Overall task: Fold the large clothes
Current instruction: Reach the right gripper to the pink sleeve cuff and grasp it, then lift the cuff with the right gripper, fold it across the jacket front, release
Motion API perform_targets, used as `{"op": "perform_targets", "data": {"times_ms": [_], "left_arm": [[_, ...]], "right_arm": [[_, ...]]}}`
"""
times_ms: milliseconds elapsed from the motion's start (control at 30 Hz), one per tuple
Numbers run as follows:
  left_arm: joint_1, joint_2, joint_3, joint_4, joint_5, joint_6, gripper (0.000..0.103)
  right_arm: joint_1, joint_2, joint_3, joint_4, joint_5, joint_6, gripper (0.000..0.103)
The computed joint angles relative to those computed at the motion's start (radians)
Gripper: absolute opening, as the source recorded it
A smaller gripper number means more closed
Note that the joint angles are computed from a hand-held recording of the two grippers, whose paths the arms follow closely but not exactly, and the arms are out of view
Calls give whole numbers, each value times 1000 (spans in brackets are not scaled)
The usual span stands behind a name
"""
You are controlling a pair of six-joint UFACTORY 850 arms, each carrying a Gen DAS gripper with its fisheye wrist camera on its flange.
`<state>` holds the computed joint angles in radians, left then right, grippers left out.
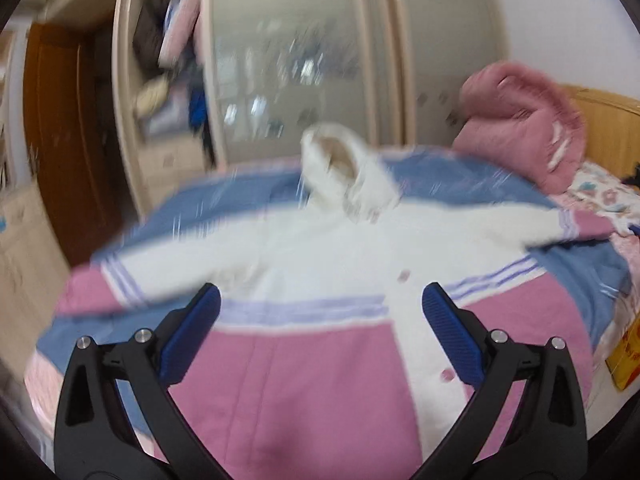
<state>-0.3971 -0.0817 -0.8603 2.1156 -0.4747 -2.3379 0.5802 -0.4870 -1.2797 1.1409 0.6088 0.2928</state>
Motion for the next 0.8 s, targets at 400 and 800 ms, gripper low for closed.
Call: {"op": "perform_targets", "data": {"times_ms": [400,800], "left_arm": [[52,-80,-33,182,69,-253,101],[66,-138,-107,285,120,-318,101]], "right_arm": [[-93,-99,-45,-68,-30,161,62],[-146,-221,-179,68,-70,35,33]]}}
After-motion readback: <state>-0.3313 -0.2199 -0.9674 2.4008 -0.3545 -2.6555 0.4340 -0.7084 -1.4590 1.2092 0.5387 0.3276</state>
